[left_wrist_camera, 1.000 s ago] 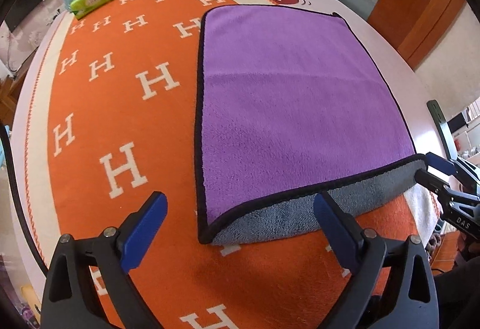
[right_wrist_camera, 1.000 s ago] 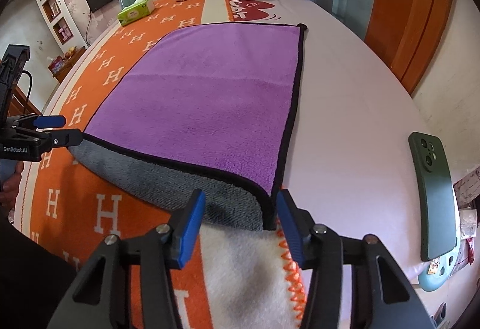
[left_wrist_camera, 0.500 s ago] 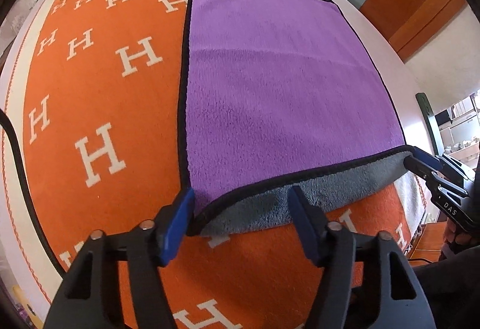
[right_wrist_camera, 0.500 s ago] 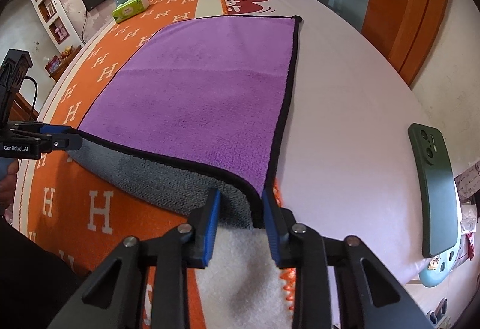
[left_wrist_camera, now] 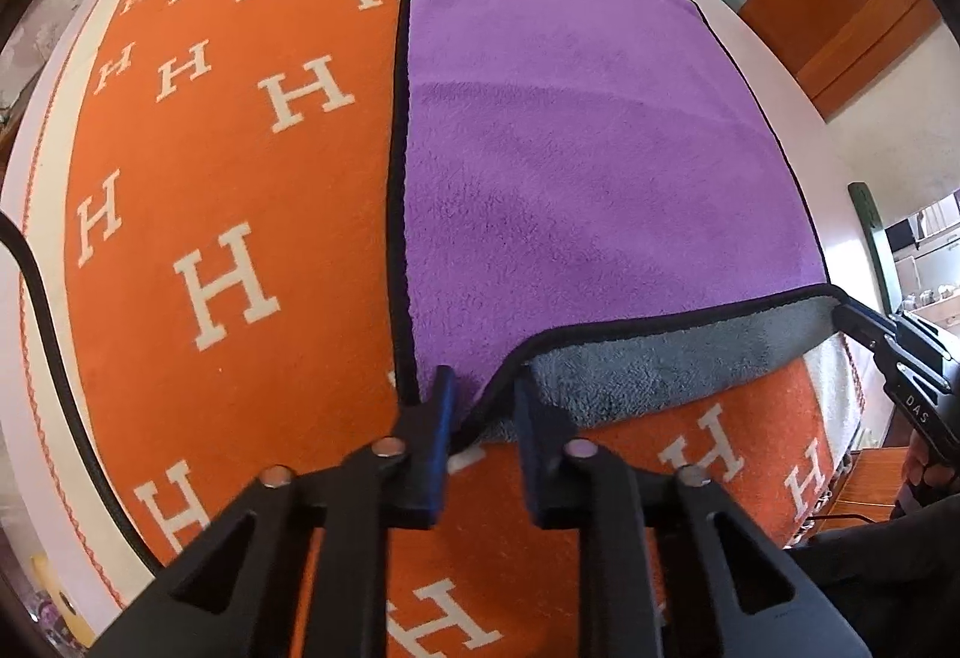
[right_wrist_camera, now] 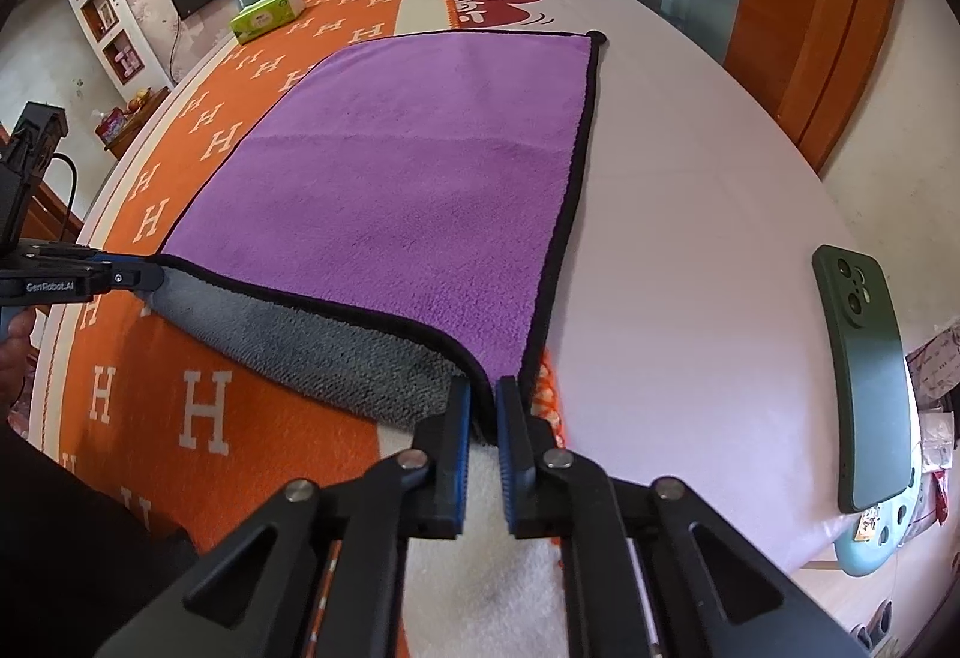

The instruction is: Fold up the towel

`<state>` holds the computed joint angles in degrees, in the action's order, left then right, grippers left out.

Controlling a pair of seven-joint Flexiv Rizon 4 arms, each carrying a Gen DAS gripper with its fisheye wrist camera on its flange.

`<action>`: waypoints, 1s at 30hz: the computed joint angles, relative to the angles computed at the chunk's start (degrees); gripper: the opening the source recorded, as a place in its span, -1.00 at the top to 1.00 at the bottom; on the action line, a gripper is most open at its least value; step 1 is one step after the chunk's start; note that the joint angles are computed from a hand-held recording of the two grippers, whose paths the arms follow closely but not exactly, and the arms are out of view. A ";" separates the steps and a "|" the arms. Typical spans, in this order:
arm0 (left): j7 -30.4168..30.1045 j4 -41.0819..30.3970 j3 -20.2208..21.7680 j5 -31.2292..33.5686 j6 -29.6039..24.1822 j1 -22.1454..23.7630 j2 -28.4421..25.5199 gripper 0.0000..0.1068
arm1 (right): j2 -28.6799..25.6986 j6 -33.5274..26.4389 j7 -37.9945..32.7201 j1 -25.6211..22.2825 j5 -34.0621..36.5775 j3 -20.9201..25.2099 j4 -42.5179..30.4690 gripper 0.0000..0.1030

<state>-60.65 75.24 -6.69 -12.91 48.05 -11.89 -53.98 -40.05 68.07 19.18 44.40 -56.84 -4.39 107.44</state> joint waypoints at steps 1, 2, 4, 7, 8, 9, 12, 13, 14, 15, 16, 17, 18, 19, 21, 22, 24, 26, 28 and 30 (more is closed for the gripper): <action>-0.23 -0.04 0.06 -0.05 0.03 -0.01 -0.05 0.79 | -0.02 0.26 -0.06 -0.12 -0.02 0.06 -0.04 0.90; -0.21 0.05 -0.04 -0.13 0.18 0.09 -0.03 0.83 | -0.01 0.27 -0.19 -0.17 0.12 0.17 -0.09 0.90; -0.22 0.30 -0.08 -0.17 0.76 0.16 0.04 0.84 | -0.13 0.51 -1.01 -0.57 0.86 0.64 -0.36 0.91; -0.63 -0.09 0.23 0.14 0.49 -0.14 -0.18 0.85 | -0.10 -0.46 -2.87 -0.69 2.27 1.25 -0.75 0.92; -0.69 -0.24 0.30 0.28 0.27 -0.23 -0.23 0.86 | -0.06 -0.80 -3.22 -0.56 2.54 1.24 -0.84 0.92; -0.75 -0.20 0.38 0.46 0.28 -0.33 -0.16 0.87 | 0.00 -0.76 -3.31 -0.45 2.55 1.09 -0.83 0.92; -1.14 0.12 0.49 0.78 0.80 -0.65 0.18 0.88 | 0.07 -0.92 -4.07 -0.46 2.89 1.08 -0.91 0.93; -1.26 0.31 0.49 0.84 1.13 -0.72 0.37 0.88 | 0.12 -1.27 -4.60 -0.52 3.19 1.20 -1.01 0.93; -1.34 0.79 0.50 0.96 1.71 -0.77 0.75 0.89 | 0.17 -1.22 -4.82 -0.51 3.19 1.15 -0.97 0.93; -1.40 1.09 0.47 0.98 2.07 -0.76 1.00 0.89 | 0.20 -1.23 -5.08 -0.50 3.17 1.09 -0.97 0.93; -1.49 1.37 0.44 0.99 2.36 -0.75 1.24 0.89 | 0.32 -1.31 -5.43 -0.52 3.15 1.06 -0.93 0.93; -1.58 1.89 0.40 0.98 2.95 -0.73 1.62 0.89 | 0.44 -1.20 -5.65 -0.58 3.10 1.02 -0.87 0.93; -1.76 2.25 0.47 1.05 3.35 -0.80 1.93 0.89 | 0.50 -1.26 -5.86 -0.62 3.15 1.04 -0.87 0.93; -2.07 2.35 0.69 1.25 3.43 -0.99 2.17 0.89 | 0.64 -1.94 -7.01 -0.96 3.91 1.62 -1.12 0.93; -2.91 2.11 1.17 1.70 2.90 -1.41 2.65 0.89 | 0.85 -2.87 -9.00 -1.51 5.31 2.56 -1.54 0.93; -3.09 2.17 1.16 1.79 2.90 -1.46 2.97 0.89 | 1.01 -3.64 -10.44 -1.85 6.29 3.18 -1.90 0.93; -3.29 2.48 0.75 1.56 3.37 -1.38 3.58 0.89 | 1.46 -4.22 -11.71 -1.98 7.13 3.38 -2.10 0.93; -3.94 2.38 1.00 1.74 3.32 -1.63 4.17 0.89 | 2.07 -4.89 -12.49 -1.85 7.05 3.02 -2.31 0.93; -3.98 2.97 0.73 1.67 3.91 -1.50 4.87 0.89 | 2.75 -5.42 -12.97 -1.77 6.34 2.54 -2.49 0.93; -3.92 2.59 0.68 1.85 4.36 -1.72 5.26 0.89 | 3.42 -6.22 -13.33 -1.97 5.92 2.45 -2.70 0.93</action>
